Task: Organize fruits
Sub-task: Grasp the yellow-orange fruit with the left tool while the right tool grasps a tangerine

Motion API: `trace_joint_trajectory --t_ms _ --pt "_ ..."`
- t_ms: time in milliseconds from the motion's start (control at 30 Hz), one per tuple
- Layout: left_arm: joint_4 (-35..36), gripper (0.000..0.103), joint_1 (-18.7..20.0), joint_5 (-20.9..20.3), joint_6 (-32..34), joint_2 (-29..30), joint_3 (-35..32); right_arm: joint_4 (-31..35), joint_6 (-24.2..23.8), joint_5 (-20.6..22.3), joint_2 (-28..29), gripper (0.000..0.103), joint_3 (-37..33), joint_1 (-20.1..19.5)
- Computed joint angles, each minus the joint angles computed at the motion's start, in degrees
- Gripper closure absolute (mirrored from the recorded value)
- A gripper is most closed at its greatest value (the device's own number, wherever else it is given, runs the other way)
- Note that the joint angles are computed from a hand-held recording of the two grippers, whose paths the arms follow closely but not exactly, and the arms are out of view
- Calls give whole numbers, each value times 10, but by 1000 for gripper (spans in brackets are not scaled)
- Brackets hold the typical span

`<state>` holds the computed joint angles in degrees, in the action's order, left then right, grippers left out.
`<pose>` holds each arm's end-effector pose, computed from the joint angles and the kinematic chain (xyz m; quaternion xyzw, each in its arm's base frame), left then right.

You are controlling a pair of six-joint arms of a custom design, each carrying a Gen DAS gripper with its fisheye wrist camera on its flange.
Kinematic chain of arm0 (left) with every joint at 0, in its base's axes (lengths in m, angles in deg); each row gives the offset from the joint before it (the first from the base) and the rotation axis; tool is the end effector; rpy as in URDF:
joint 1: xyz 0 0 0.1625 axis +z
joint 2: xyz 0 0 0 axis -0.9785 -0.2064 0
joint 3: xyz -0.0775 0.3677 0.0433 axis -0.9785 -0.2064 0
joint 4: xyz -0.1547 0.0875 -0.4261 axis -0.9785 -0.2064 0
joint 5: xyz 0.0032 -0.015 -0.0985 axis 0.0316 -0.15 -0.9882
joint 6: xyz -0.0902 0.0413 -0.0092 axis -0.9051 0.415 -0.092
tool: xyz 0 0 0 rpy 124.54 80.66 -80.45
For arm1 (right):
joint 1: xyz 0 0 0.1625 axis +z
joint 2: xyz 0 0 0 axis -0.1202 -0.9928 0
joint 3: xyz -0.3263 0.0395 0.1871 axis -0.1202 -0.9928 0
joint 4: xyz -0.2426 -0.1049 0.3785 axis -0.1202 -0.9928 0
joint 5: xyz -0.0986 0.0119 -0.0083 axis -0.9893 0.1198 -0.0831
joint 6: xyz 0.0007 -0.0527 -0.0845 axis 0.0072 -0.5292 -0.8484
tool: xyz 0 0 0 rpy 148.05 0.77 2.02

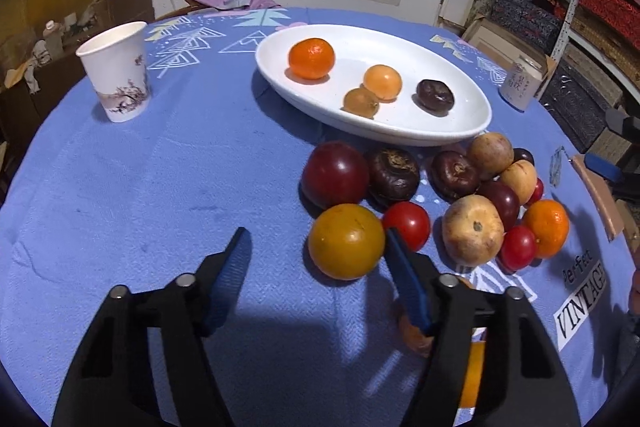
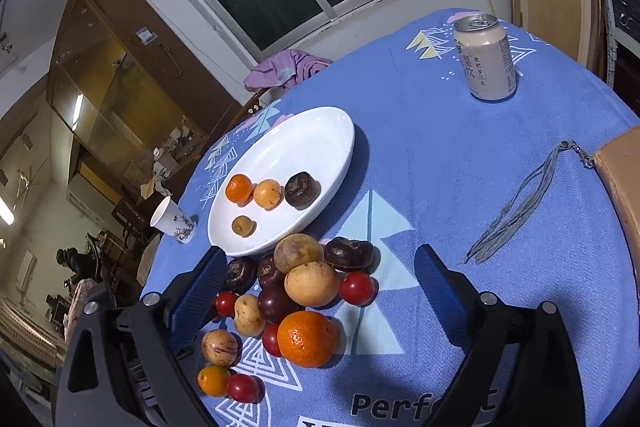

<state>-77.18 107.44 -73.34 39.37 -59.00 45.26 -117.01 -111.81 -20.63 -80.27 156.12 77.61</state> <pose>-0.2985 -0.4126 0.0485 0.1136 0.8840 -0.3345 0.3062 0.0010 -0.4583 0.3697 0.1369 -0.9361 0.3195 0.0533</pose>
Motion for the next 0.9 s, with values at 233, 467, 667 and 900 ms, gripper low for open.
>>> trace_joint_trajectory --t_ms 233,467,667,900 --pt "-40 55 11 -21 39 17 -11 -2 -3 -13 3 7 2 4" --pt "-69 66 13 -42 66 22 -9 -7 -16 -23 1 7 6 10" --pt "-33 66 -7 -3 15 -10 11 14 -67 -22 -21 7 23 16" --pt "-31 66 -18 15 -9 -39 27 112 -91 -56 -6 34 22 7"
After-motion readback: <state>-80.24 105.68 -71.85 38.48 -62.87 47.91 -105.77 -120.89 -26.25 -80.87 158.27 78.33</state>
